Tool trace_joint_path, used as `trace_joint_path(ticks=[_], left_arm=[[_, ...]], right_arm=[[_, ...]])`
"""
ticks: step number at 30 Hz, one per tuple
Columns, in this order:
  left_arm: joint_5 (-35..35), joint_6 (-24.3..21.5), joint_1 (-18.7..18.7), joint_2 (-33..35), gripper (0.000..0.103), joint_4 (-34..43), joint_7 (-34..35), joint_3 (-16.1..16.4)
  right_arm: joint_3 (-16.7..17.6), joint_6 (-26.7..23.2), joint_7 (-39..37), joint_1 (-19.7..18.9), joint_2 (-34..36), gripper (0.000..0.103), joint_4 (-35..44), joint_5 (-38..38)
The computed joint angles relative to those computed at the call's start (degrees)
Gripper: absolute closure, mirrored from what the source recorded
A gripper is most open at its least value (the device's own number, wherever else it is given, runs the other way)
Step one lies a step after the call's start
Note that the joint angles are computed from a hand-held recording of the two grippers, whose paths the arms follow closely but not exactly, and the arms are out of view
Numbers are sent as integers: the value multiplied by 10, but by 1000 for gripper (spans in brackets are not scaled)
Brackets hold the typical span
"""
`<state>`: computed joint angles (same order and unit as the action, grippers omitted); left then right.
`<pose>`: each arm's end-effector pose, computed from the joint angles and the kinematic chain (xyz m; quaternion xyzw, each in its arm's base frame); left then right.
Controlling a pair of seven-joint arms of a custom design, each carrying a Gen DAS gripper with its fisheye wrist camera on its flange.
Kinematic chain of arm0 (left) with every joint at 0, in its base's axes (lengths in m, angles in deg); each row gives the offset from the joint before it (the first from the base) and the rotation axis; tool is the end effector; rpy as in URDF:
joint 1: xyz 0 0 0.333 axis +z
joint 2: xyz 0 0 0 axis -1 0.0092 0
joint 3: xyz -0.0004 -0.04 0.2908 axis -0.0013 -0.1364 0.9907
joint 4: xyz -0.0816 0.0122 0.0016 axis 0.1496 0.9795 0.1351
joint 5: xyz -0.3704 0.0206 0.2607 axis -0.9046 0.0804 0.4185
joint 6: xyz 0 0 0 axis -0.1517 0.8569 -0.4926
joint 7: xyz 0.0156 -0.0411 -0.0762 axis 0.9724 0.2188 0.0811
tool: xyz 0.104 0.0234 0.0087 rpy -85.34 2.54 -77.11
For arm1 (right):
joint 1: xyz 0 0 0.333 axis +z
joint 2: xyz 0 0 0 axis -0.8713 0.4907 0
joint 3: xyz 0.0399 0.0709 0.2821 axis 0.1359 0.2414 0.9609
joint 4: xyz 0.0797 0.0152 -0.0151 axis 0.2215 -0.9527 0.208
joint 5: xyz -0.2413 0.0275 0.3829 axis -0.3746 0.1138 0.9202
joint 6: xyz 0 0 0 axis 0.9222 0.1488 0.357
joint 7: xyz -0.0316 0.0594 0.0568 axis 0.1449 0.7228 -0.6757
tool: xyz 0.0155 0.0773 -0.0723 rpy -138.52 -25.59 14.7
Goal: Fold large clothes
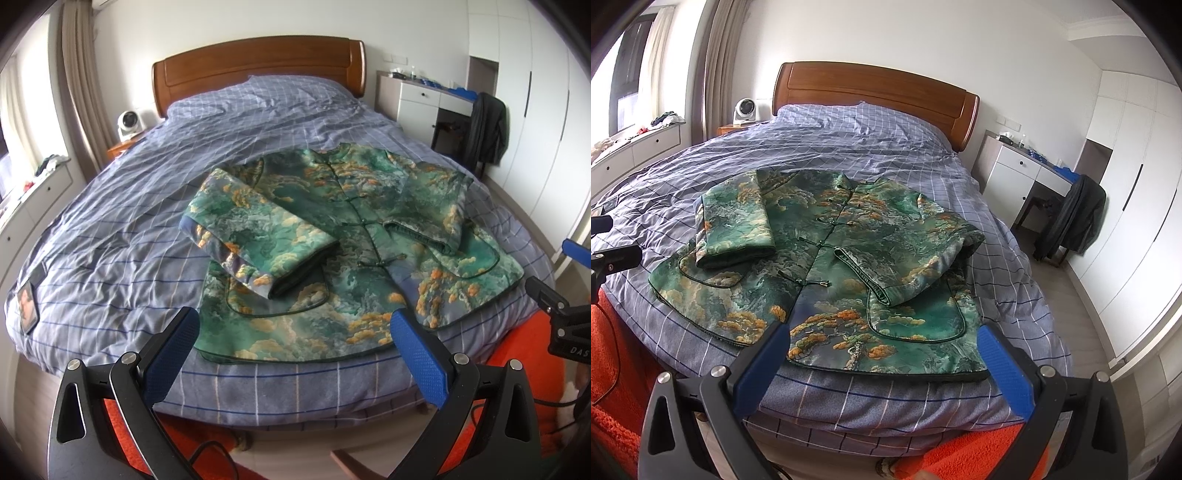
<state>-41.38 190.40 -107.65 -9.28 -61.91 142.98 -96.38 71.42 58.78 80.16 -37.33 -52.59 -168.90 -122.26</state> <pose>0.4823 -0.3193 0.5377 -0.4693 0.7956 -0.3260 0.2011 0.3427 0.3093 0.5210 -0.5368 0.7224 -0.4097 0.1485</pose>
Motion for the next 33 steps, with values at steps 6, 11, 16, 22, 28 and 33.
trace_joint_path(ticks=[6, 11, 16, 22, 28, 33], left_arm=[[-2, 0, 0, 1, 0, 1, 2, 1], [-3, 5, 0, 1, 0, 0, 4, 3], [-2, 4, 2, 2, 0, 0, 4, 2], [6, 9, 6, 0, 0, -2, -2, -1], [39, 24, 22, -4, 0, -9, -37, -12], [82, 58, 41, -10, 0, -23, -85, -25]], right_arm=[[0, -1, 0, 0, 1, 0, 1, -1], [0, 0, 1, 0, 1, 0, 1, -2], [-2, 3, 8, 0, -7, 0, -9, 1], [-4, 13, 6, -1, -19, 0, -18, 2], [3, 15, 11, -12, -47, 0, -31, -16], [-3, 28, -10, -17, -76, 0, -46, -22]])
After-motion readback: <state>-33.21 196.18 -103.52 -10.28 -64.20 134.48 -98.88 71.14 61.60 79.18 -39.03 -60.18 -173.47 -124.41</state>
